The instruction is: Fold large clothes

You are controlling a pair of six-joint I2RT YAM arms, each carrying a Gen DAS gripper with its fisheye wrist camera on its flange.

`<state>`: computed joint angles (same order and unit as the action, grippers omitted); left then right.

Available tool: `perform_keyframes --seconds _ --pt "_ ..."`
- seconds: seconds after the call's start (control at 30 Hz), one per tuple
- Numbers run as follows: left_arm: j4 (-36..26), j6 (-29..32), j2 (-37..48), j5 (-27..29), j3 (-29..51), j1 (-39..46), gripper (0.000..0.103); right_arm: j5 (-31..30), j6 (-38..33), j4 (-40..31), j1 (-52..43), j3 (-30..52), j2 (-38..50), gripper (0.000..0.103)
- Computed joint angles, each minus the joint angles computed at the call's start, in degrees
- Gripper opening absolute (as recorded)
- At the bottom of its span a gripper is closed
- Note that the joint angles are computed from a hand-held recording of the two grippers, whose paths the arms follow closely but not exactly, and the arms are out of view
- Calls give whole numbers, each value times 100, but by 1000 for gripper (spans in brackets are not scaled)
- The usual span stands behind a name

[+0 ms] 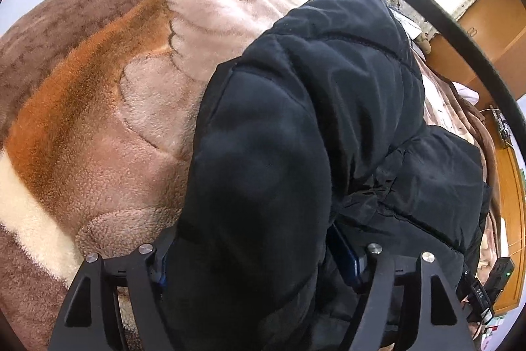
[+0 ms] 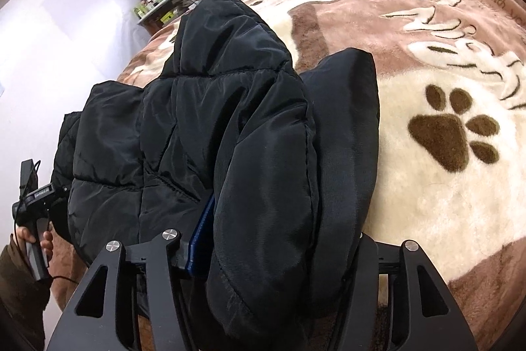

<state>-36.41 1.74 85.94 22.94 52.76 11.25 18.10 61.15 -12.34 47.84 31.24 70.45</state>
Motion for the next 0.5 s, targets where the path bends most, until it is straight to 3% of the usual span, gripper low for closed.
perform_keyframes --seconds 0.2,0.5 --pt "-172 -56 -259 23 -74 137 77 239 170 -684 134 325 -42 70" --pt "-687 -37 -1050 -73 -46 483 78 714 655 -1863 578 696 -511 76"
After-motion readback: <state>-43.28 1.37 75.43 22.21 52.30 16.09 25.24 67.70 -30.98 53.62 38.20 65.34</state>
